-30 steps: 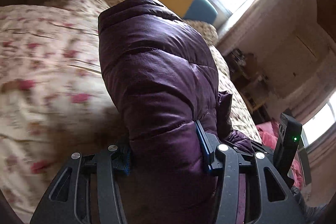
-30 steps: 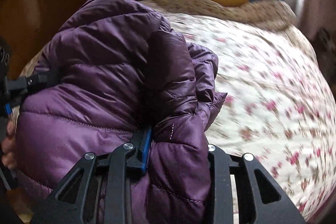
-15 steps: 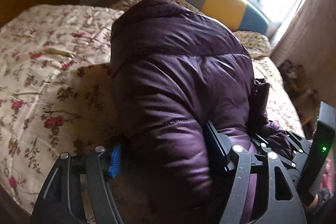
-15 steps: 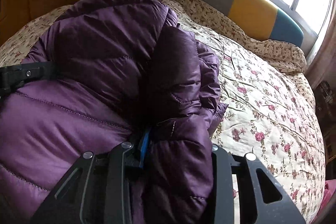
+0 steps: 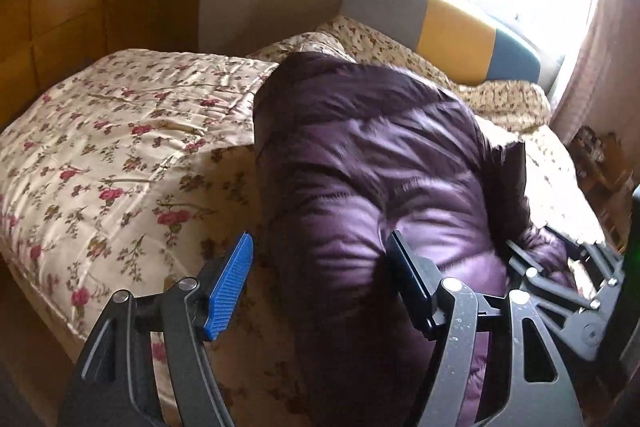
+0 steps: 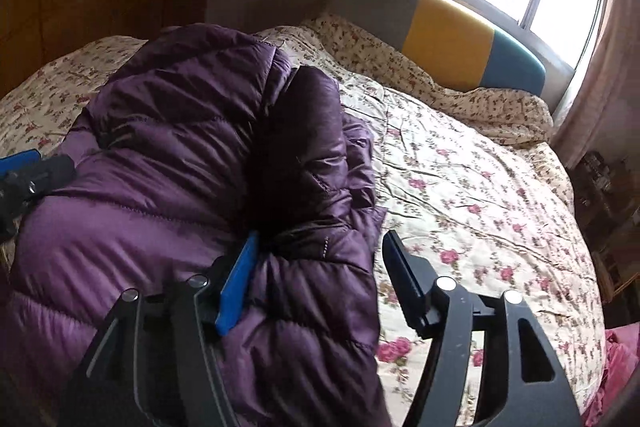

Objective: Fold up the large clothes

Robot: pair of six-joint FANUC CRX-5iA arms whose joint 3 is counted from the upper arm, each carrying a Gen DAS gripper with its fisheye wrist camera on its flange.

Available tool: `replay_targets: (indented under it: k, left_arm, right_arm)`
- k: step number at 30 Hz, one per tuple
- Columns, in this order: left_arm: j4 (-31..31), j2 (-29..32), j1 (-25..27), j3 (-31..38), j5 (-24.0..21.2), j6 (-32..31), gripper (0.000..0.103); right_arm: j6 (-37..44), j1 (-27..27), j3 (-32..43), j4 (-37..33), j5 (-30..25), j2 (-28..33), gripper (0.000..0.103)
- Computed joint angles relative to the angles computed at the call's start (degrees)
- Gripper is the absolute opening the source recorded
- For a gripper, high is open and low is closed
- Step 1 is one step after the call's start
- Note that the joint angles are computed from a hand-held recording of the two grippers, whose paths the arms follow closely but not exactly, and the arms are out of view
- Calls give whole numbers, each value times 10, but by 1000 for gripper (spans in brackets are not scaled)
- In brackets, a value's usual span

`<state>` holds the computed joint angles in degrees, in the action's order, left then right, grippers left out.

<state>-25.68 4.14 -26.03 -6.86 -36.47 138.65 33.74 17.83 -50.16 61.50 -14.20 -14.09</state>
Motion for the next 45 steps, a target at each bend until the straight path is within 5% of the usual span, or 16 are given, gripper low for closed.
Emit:
replay_targets:
  k: [11,15,19,40,45]
  left_arm:
    - [-29,48,-21,24,-11,16,69]
    - [-48,37,-35,38,-44,42,69]
    - [-75,16,-53,37,-62,80,84]
    - [-192,-18,-156,53,-194,199,94]
    - [-204,-29,-170,46,-206,222,99]
  right_arm:
    - [-63,-47,-23,59,64,32,61]
    - [25,-16,-10,-58,33,10,64]
    - [77,2,4,-134,4,-14,77]
    - [93,109,-10,-216,-167,-180,92]
    - [95,119,-19,-216,-171,-193,94]
